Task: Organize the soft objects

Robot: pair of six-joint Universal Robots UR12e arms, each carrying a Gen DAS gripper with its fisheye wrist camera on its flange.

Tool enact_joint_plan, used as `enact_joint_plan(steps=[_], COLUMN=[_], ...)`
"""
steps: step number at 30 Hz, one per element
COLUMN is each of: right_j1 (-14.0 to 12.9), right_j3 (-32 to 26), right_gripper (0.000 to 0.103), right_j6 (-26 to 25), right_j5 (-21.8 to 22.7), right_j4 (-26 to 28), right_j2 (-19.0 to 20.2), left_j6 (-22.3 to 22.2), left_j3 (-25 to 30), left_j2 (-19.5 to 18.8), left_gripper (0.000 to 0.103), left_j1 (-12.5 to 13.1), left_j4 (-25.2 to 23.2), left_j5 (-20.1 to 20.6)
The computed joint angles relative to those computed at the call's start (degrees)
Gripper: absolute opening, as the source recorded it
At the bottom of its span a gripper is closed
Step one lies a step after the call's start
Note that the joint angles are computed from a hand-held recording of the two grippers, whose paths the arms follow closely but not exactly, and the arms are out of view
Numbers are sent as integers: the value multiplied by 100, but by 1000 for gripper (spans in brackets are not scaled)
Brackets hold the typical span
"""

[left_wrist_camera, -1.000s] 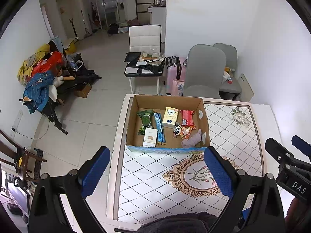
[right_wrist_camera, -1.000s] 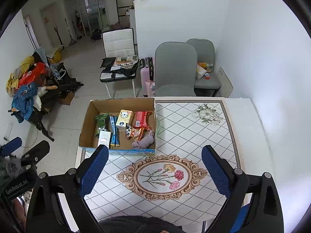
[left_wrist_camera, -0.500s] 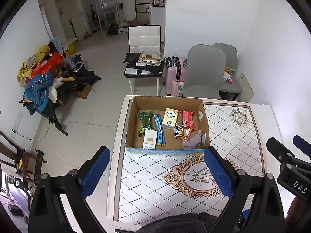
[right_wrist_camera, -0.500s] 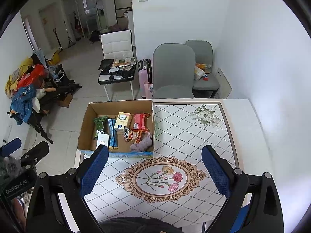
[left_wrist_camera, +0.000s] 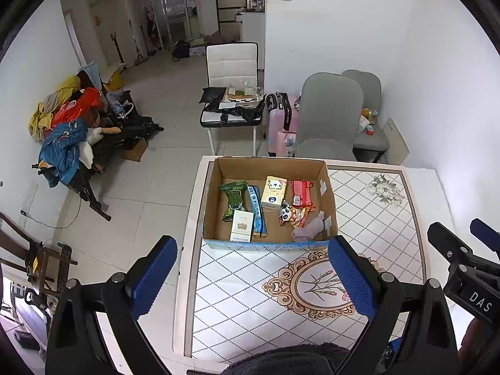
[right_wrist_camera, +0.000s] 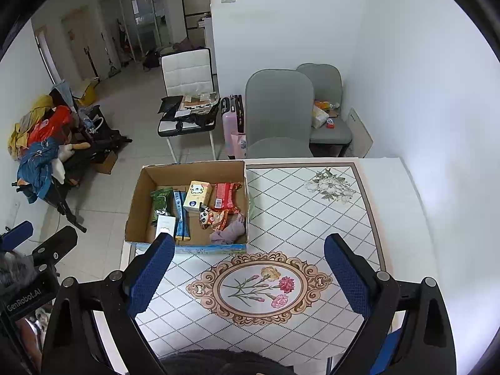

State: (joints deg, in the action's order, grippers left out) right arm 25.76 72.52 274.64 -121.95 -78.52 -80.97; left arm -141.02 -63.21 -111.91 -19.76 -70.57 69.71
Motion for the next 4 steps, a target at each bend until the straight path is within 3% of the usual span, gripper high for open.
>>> enact_joint_plan(steps=[4], right_j1=[8], right_j3=[-20], right_gripper=[98], right_j6=[38], right_j5=[-13], right_j4=[20], right_j2=[8], left_j6=[15], left_j3=[14], left_j2=[-1], left_gripper=[99], left_j1=[1], left_j4=[22], left_j5=[-27])
